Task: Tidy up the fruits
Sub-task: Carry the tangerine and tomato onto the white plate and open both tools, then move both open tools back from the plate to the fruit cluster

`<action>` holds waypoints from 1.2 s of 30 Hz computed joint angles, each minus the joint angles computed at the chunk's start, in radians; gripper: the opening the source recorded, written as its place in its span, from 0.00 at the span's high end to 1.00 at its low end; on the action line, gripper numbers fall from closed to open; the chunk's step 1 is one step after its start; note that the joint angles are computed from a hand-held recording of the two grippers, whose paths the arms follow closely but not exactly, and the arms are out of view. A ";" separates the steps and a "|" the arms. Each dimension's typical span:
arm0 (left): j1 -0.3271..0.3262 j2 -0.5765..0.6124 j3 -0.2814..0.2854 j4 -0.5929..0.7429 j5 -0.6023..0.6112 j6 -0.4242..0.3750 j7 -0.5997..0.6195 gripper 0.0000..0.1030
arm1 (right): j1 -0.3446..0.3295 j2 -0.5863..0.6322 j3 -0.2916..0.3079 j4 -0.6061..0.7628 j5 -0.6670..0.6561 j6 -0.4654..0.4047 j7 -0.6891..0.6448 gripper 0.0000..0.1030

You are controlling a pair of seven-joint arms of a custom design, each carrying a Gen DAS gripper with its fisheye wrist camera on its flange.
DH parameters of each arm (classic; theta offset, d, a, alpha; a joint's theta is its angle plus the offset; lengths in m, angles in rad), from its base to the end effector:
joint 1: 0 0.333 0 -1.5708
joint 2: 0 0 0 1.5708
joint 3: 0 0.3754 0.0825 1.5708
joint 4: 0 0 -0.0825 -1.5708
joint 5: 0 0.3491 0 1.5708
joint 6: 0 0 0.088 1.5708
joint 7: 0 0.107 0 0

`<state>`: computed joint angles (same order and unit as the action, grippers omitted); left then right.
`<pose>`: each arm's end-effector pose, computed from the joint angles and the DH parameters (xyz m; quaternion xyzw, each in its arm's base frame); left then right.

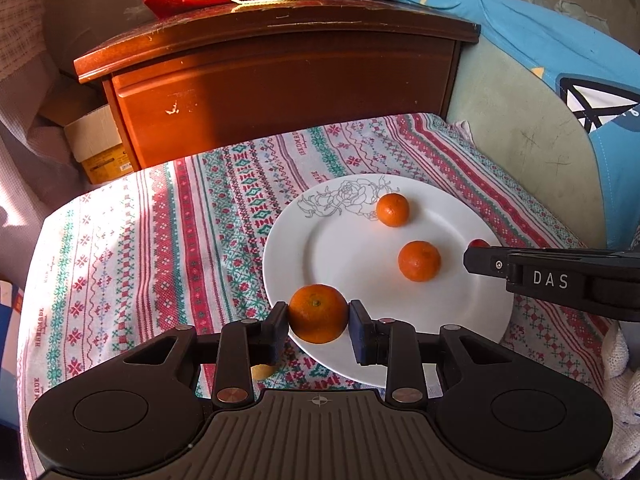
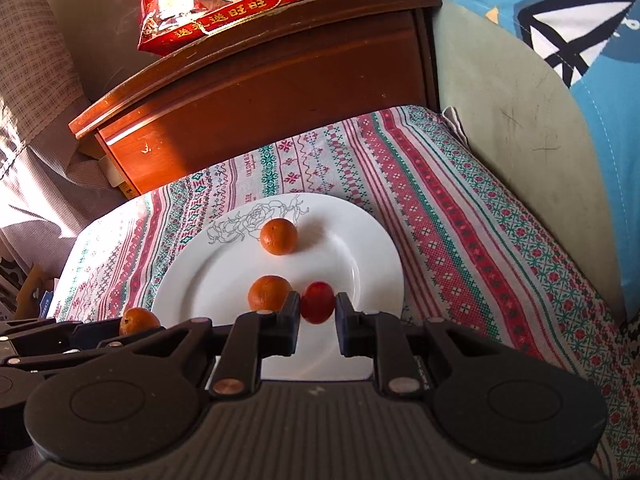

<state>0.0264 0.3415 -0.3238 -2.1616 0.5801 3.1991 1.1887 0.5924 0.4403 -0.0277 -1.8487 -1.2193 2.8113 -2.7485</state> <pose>0.5650 -0.2079 0.4081 -0.4981 0.7933 -0.2971 0.1854 0.5321 0.3940 0.3966 -0.5435 0.7457 -0.1908 0.3350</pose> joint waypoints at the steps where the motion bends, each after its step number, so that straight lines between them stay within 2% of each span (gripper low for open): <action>1: 0.001 0.003 -0.004 0.005 -0.004 -0.008 -0.001 0.71 | 0.002 0.000 -0.002 0.000 -0.004 0.002 0.009 0.78; 3: 0.003 0.007 -0.012 0.012 -0.012 -0.017 0.001 0.71 | 0.001 0.000 -0.006 0.001 -0.013 0.013 0.028 0.78; 7: -0.048 -0.002 0.041 0.015 0.002 -0.015 -0.018 0.68 | 0.006 -0.007 -0.008 0.003 -0.025 -0.001 0.044 0.76; 9: -0.034 -0.004 0.022 0.016 -0.005 -0.020 -0.012 0.62 | 0.008 -0.011 -0.008 0.002 -0.036 -0.008 0.060 0.74; 11: -0.047 -0.012 0.039 0.014 -0.003 -0.021 -0.021 0.59 | 0.008 -0.014 -0.008 0.001 -0.052 -0.010 0.077 0.68; 15: -0.023 -0.021 0.014 0.012 -0.028 -0.045 -0.016 0.49 | 0.005 -0.019 -0.001 0.003 -0.075 -0.014 0.092 0.66; 21: -0.042 -0.039 0.036 0.002 -0.041 -0.068 -0.013 0.49 | 0.001 -0.025 0.011 0.002 -0.088 -0.019 0.091 0.65; 25: -0.006 -0.054 -0.001 -0.018 -0.077 -0.070 0.018 0.49 | 0.003 -0.032 0.014 -0.002 -0.106 -0.008 0.108 0.64; 28: -0.003 -0.072 0.011 -0.037 -0.085 -0.046 0.017 0.49 | 0.010 -0.036 0.017 -0.001 -0.131 -0.010 0.126 0.64; 29: 0.020 -0.077 -0.006 -0.043 -0.096 -0.041 0.027 0.49 | 0.011 -0.036 0.019 -0.001 -0.139 -0.006 0.134 0.64; 33: 0.178 -0.088 -0.146 -0.065 -0.188 -0.030 0.089 0.49 | 0.015 -0.033 0.030 0.004 -0.149 0.004 0.128 0.64; 36: 0.236 -0.102 -0.181 -0.078 -0.217 -0.013 0.100 0.49 | 0.024 -0.034 0.033 0.009 -0.167 0.008 0.122 0.64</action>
